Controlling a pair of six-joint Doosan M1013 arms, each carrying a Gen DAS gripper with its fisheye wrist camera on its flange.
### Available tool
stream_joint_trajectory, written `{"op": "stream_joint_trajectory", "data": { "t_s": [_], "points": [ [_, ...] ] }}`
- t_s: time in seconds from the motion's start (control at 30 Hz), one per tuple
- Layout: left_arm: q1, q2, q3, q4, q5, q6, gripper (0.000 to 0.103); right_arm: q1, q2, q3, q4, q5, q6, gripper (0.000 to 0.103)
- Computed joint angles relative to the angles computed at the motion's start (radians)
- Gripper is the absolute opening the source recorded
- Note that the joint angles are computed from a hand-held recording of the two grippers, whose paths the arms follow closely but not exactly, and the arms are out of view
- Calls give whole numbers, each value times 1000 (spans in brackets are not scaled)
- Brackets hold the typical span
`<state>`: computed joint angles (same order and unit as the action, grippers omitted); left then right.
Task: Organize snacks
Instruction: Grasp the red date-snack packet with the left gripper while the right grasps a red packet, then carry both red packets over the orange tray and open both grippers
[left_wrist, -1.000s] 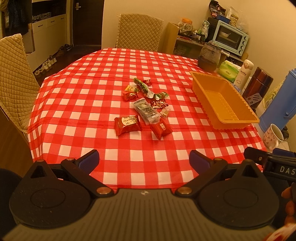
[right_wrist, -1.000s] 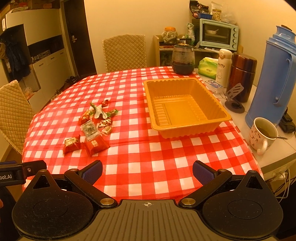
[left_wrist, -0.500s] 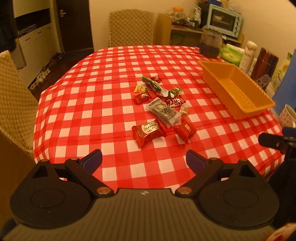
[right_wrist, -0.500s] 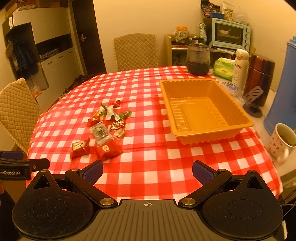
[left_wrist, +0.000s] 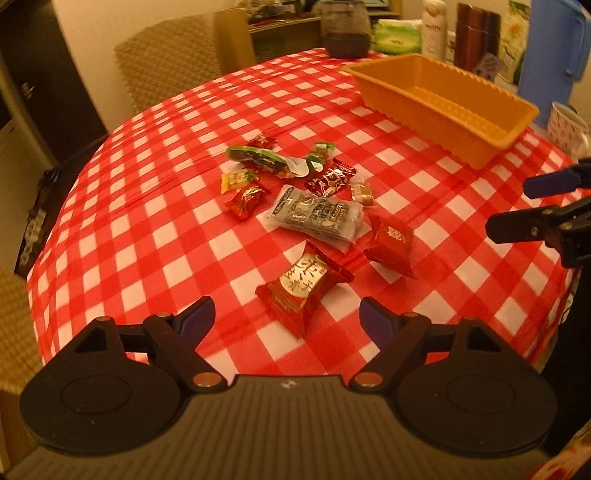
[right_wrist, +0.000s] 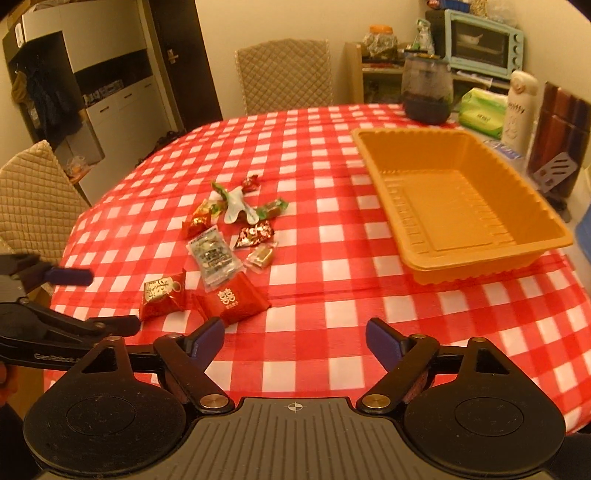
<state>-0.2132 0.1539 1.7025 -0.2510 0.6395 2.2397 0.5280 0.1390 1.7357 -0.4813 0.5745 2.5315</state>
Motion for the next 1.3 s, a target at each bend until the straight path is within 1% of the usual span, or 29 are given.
{"op": "stream_joint_trajectory", "data": {
  "t_s": [0.1,0.13,0.27,0.3,0.33,0.37,0.4,0.43,0.5,0.6,0.67,0.77,0.87,1.03,1.07,1.1,1.17,1.2,1.23,1.27,1.3],
  "points": [
    [4,33,-19,-36,6,88,80,-9,21,-10,38,-6,-32,83],
    [6,41,-25,-49,10,112,74,-11,26,-13,47,-6,-39,83],
    [16,73,-51,-107,40,215,63,-17,43,-20,63,-4,-56,83],
    [16,79,-57,-104,46,222,56,-19,46,-21,66,-3,-59,83],
    [16,84,-63,-101,54,222,52,-20,51,-23,70,-3,-63,83],
    [17,89,-68,-102,65,222,51,-22,55,-23,78,-4,-68,83],
    [20,93,-72,-108,74,222,44,-24,58,-24,86,-6,-74,83],
    [20,96,-75,-108,80,213,34,-26,61,-25,94,-7,-80,83],
    [19,96,-76,-97,84,176,26,-28,66,-28,108,-15,-96,83],
    [17,88,-66,-91,71,99,24,-31,74,-34,126,-36,-119,83],
    [18,79,-59,-70,58,-2,24,-31,82,-40,142,-55,-146,83],
    [23,63,-48,-75,32,-101,24,-34,92,-47,193,-89,-242,83],
    [32,49,-41,-97,18,-154,24,-37,106,-58,258,-118,-376,83],
    [40,35,-34,-129,12,-188,24,-40,139,-90,325,-106,-572,82],
    [41,34,-33,-133,13,-195,24,-42,146,-96,338,-101,-602,81],
    [42,33,-33,-138,15,-198,24,-45,152,-101,352,-96,-629,74],
    [45,30,-27,-147,18,-202,24,-51,163,-110,389,-85,-684,68],
    [45,30,-27,-151,20,-204,24,-52,166,-112,400,-86,-703,68],
    [46,29,-24,-155,21,-204,24,-51,167,-112,393,-89,-707,68],
    [45,29,-22,-156,23,-209,24,-51,169,-114,389,-88,-714,65],
    [45,28,-21,-158,25,-211,24,-50,169,-114,379,-89,-711,60]
  ]
}}
